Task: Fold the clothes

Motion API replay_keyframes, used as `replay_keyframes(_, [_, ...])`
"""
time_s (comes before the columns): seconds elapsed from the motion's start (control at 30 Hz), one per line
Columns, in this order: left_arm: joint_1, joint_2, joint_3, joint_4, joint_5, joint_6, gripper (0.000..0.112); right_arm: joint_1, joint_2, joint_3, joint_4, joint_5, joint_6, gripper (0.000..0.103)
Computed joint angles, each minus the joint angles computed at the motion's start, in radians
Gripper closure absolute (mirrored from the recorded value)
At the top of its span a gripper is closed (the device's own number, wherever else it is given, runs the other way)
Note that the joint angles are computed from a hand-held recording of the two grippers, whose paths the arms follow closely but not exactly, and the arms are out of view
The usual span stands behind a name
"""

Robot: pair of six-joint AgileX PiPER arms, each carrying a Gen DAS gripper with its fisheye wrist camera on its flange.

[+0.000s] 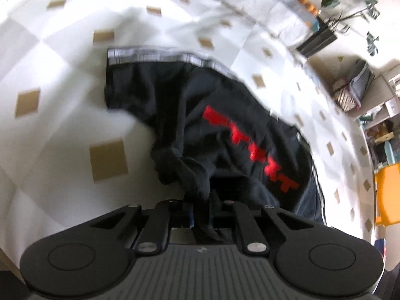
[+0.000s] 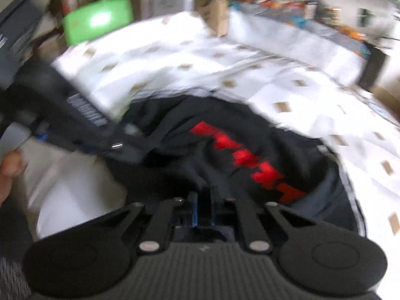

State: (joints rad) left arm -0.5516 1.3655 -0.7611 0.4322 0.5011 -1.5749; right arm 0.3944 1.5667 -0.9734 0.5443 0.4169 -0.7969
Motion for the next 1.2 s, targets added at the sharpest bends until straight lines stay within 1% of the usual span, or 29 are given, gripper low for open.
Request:
replay_keyframes(0.1, [-0.019, -0.024, -0.018, 0.099, 0.067, -0.083, 0.104, -0.034, -0.011, -0.009, -0.008, -0.041, 0.067, 0.095])
replay_keyframes(0.2, [-0.011, -0.057, -0.022, 0.110, 0.081, -0.085, 0.105, -0.070, -0.012, -0.027, -0.019, -0.058, 0.118, 0.095])
replay_keyframes(0.23, [-0.011, -0.067, -0.027, 0.116, 0.086, -0.080, 0.105, -0.078, -0.012, -0.032, -0.049, -0.068, 0.158, 0.095])
replay_keyframes(0.33, [-0.023, -0.084, -0.048, 0.156, 0.139, -0.085, 0.105, -0.105, -0.010, -0.049, -0.149, -0.089, 0.292, 0.095])
replay_keyframes(0.4, [0.004, -0.090, -0.046, 0.106, 0.163, -0.047, 0.104, -0.127, -0.002, -0.059, -0.207, -0.087, 0.370, 0.095])
replay_keyframes(0.47, [0.039, -0.088, -0.042, 0.042, 0.191, -0.002, 0.103, -0.150, 0.007, -0.068, -0.262, -0.058, 0.437, 0.094])
replay_keyframes(0.53, [0.074, -0.070, -0.035, -0.014, 0.235, 0.019, 0.099, -0.164, 0.013, -0.066, -0.296, -0.045, 0.477, 0.086])
replay_keyframes(0.57, [0.094, -0.058, -0.030, -0.040, 0.252, 0.029, 0.097, -0.167, 0.013, -0.060, -0.305, -0.044, 0.485, 0.086])
replay_keyframes(0.6, [0.109, -0.048, -0.023, -0.062, 0.260, 0.036, 0.097, -0.165, 0.009, -0.054, -0.309, -0.048, 0.484, 0.083])
replay_keyframes(0.63, [0.117, -0.043, -0.017, -0.076, 0.265, 0.043, 0.097, -0.164, 0.004, -0.047, -0.312, -0.052, 0.483, 0.074])
replay_keyframes(0.67, [0.123, -0.041, -0.015, -0.088, 0.275, 0.057, 0.095, -0.164, -0.004, -0.039, -0.310, -0.058, 0.479, 0.070])
replay_keyframes(0.7, [0.123, -0.039, -0.018, -0.090, 0.286, 0.067, 0.090, -0.167, -0.018, -0.029, -0.296, -0.064, 0.467, 0.065])
replay_keyframes(0.8, [0.091, -0.057, -0.020, -0.036, 0.331, 0.016, 0.078, -0.173, -0.055, -0.009, -0.254, -0.052, 0.430, 0.059])
replay_keyframes(0.87, [0.065, -0.072, -0.015, 0.005, 0.358, -0.033, 0.073, -0.175, -0.075, 0.001, -0.256, -0.035, 0.439, 0.056])
replay_keyframes(1.03, [-0.013, -0.115, -0.009, 0.095, 0.461, -0.137, 0.070, -0.183, -0.132, 0.041, -0.248, 0.008, 0.467, 0.053])
replay_keyframes(1.07, [-0.023, -0.127, -0.007, 0.106, 0.479, -0.148, 0.066, -0.184, -0.145, 0.051, -0.243, 0.016, 0.471, 0.053])
replay_keyframes(1.1, [-0.027, -0.141, 0.000, 0.107, 0.483, -0.150, 0.061, -0.186, -0.157, 0.062, -0.225, 0.026, 0.464, 0.051])
replay_keyframes(1.2, [-0.031, -0.190, 0.037, 0.088, 0.442, -0.141, 0.060, -0.186, -0.187, 0.096, -0.174, 0.059, 0.450, 0.048])
